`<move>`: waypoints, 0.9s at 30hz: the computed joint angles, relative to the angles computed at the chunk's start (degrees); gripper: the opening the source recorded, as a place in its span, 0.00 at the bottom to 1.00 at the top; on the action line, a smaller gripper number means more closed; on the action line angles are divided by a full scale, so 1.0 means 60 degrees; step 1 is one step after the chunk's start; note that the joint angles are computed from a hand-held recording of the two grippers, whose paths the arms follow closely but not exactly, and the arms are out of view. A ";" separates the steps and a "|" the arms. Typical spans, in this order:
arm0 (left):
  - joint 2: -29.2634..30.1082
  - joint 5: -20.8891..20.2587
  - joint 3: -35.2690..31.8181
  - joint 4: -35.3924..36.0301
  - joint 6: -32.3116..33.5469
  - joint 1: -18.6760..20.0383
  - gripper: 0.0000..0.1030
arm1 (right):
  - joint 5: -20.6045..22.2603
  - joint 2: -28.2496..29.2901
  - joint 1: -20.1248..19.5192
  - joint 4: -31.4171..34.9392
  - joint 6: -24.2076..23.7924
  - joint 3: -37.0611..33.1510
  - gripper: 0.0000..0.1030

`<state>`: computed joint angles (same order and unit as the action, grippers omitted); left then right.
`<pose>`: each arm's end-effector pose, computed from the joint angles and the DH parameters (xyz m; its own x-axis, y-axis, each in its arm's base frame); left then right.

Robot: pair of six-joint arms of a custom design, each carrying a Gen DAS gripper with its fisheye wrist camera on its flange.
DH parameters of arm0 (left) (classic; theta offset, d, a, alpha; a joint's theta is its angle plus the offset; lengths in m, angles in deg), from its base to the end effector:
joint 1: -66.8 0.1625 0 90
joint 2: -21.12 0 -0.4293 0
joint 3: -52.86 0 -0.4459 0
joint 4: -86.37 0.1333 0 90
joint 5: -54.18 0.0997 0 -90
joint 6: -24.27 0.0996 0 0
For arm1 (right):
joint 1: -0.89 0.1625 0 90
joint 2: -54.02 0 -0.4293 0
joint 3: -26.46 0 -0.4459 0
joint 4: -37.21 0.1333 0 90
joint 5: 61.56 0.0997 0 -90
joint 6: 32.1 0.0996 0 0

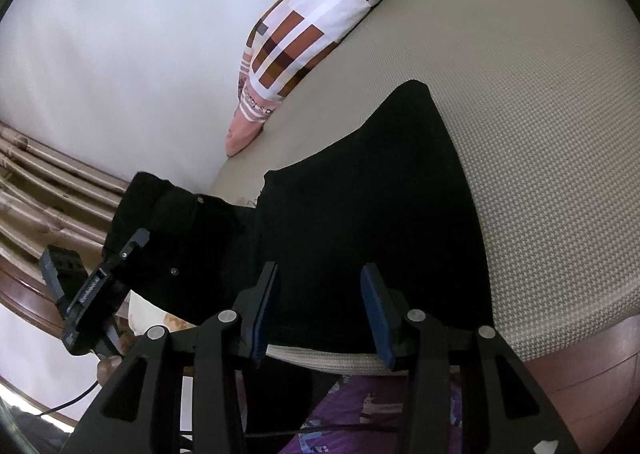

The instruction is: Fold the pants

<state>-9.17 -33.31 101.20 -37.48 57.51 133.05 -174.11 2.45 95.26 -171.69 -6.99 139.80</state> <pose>-0.2436 -0.8954 0.1723 -0.5564 0.8102 -0.1845 0.8280 0.5221 -0.2046 0.1412 -0.6001 0.1398 -0.8736 0.4567 -0.1680 0.3637 0.3836 -0.8489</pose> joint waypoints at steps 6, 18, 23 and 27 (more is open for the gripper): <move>-0.0097 -0.0347 0.0219 0.0149 0.0007 -0.0102 0.24 | 0.0083 -0.0053 -0.0062 -0.0015 0.0067 0.0071 0.40; -0.0187 -0.0740 0.0757 0.0506 0.0163 -0.0420 0.24 | 0.0173 -0.0126 -0.0068 -0.0181 0.0059 0.0197 0.41; -0.0208 -0.0802 0.1113 0.0590 0.0335 -0.0587 0.24 | 0.0203 -0.0164 -0.0050 -0.0274 0.0020 0.0252 0.41; -0.0170 -0.0777 0.1375 0.0708 0.0411 -0.0725 0.24 | 0.0258 -0.0252 -0.0074 -0.0472 0.0000 0.0369 0.41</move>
